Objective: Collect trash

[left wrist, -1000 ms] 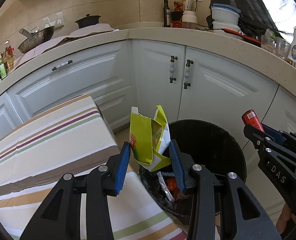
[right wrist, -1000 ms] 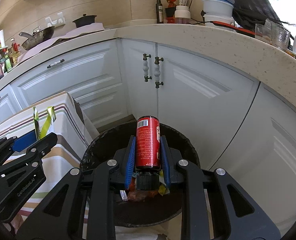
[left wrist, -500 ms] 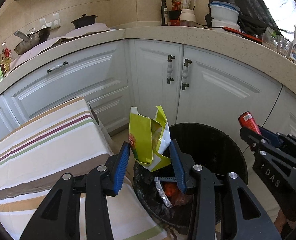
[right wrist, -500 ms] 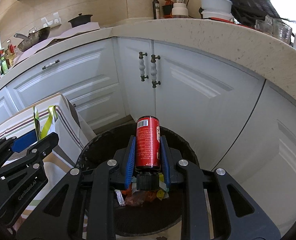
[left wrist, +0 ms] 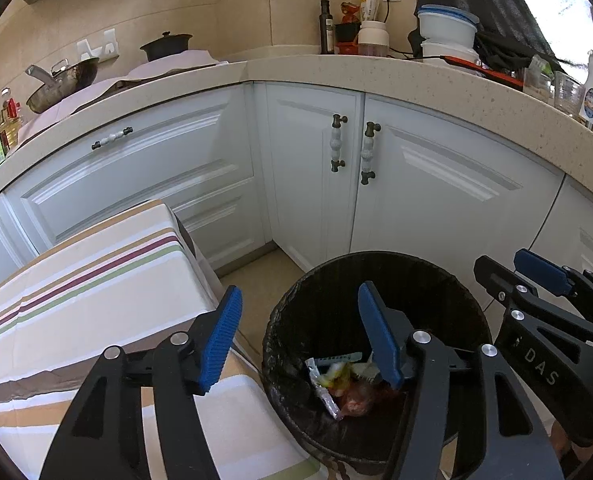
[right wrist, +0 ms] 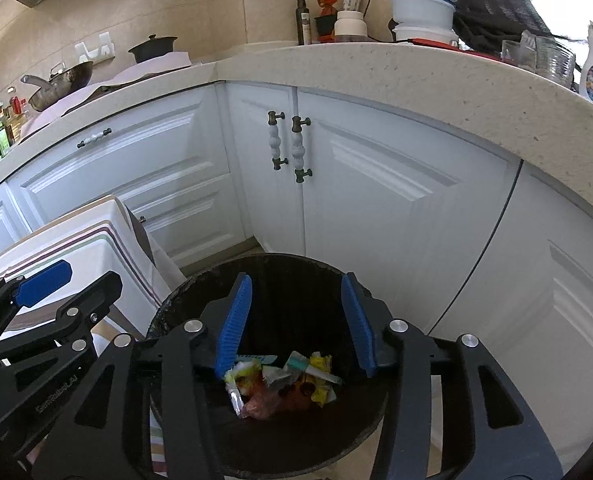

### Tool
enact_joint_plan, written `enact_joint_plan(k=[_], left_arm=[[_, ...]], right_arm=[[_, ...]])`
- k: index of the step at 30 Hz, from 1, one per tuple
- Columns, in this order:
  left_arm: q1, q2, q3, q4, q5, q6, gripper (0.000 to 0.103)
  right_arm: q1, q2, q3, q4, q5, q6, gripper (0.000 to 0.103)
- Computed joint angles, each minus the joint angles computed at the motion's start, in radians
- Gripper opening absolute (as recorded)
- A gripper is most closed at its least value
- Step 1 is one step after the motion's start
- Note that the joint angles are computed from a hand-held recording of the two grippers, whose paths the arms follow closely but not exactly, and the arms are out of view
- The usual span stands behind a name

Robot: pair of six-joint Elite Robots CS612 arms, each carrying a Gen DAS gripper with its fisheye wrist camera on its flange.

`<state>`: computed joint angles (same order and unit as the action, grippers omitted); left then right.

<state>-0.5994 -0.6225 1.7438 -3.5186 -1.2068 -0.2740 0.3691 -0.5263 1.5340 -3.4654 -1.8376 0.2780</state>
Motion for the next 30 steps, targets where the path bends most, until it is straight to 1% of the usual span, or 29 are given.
enact_joint_plan(k=[2,6,12,15,20,30], left_arm=[[-0.001,-0.002,0.004,-0.008,0.001,0.001,0.062],[-0.003,-0.009,0.017,-0.032,0.007,-0.001,0.068],[-0.005,-0.027,0.051,-0.075,0.011,-0.005,0.073],[-0.007,-0.037,0.076,-0.092,0.017,-0.009,0.074],[-0.013,-0.051,0.118,-0.115,0.041,-0.014,0.077],[-0.022,-0.087,0.212,-0.167,0.084,-0.042,0.080]], right_arm=[[0.001,-0.002,0.001,-0.003,-0.004,-0.001,0.048],[0.005,-0.007,0.009,-0.015,-0.017,-0.002,0.048],[0.012,-0.018,0.030,-0.034,-0.031,-0.002,0.049],[0.017,-0.026,0.045,-0.043,-0.038,-0.004,0.049],[0.030,-0.040,0.081,-0.071,-0.055,-0.001,0.054],[0.056,-0.067,0.144,-0.108,-0.092,0.004,0.056]])
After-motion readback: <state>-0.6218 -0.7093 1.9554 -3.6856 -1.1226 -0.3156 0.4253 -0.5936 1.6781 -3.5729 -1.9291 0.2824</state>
